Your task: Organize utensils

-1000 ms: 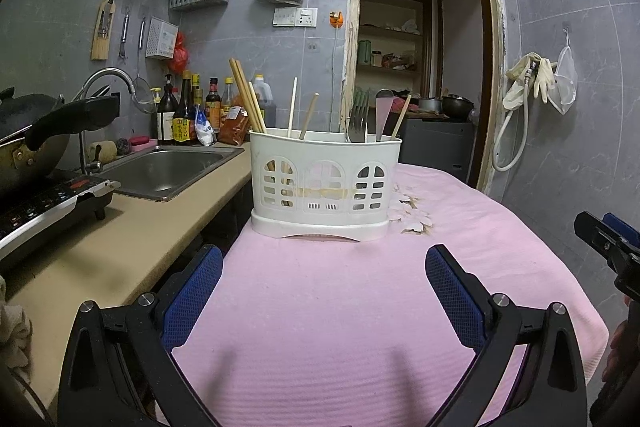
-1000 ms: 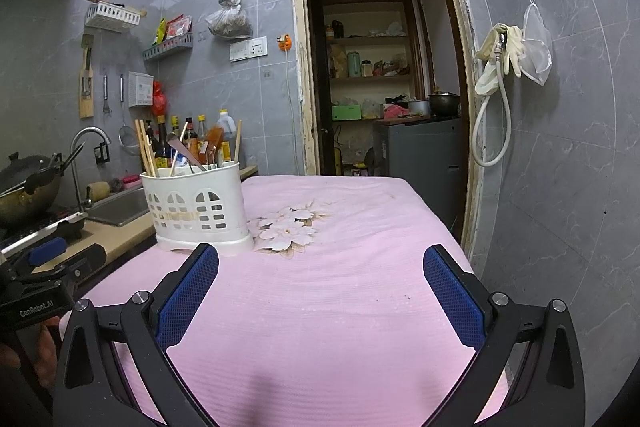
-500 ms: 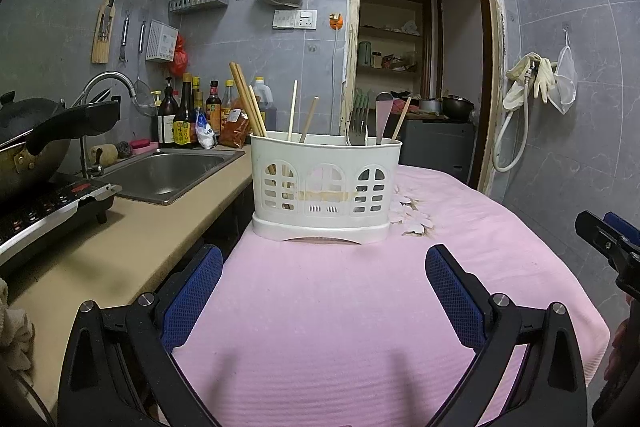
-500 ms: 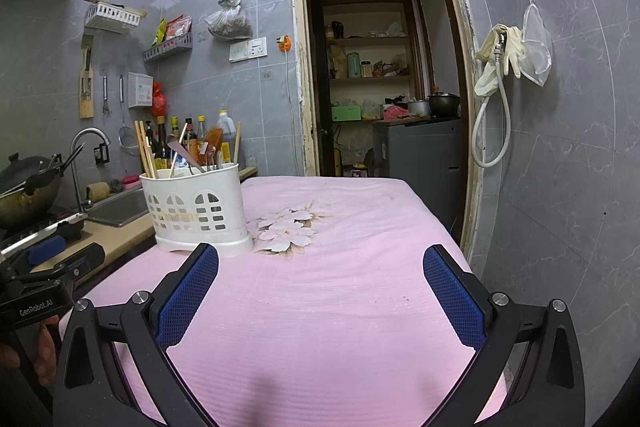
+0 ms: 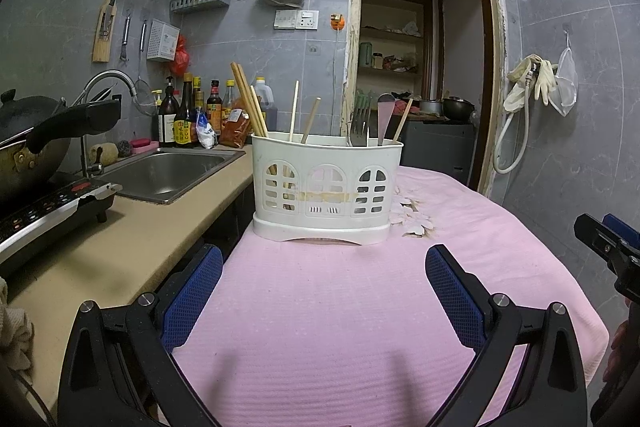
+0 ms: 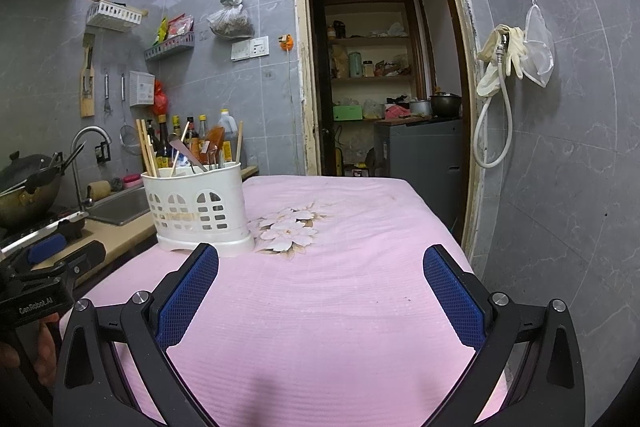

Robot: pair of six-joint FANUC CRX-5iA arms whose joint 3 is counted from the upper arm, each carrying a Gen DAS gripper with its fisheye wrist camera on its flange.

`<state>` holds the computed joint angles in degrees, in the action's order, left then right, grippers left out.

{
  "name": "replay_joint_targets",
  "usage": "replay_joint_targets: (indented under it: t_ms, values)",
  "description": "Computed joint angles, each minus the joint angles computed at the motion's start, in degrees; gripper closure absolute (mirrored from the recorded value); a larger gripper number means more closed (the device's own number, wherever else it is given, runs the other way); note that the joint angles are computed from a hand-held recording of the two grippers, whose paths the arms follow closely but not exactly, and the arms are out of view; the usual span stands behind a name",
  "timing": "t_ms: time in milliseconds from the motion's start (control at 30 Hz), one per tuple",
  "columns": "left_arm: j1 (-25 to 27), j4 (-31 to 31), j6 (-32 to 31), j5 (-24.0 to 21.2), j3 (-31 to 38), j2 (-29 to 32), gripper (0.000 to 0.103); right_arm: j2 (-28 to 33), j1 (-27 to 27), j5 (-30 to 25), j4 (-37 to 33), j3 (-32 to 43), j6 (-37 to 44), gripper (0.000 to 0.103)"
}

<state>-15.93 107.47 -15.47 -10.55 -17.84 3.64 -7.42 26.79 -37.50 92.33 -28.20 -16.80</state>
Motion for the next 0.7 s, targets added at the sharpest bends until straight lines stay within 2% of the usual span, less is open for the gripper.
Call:
replay_joint_targets:
  t_ms: [700]
  values:
    - [-0.7, 2.22, -1.34, 0.71, -0.39, -0.32, 0.003, 0.1, 0.4, -0.29, -0.71, 0.2, 0.56, 0.0]
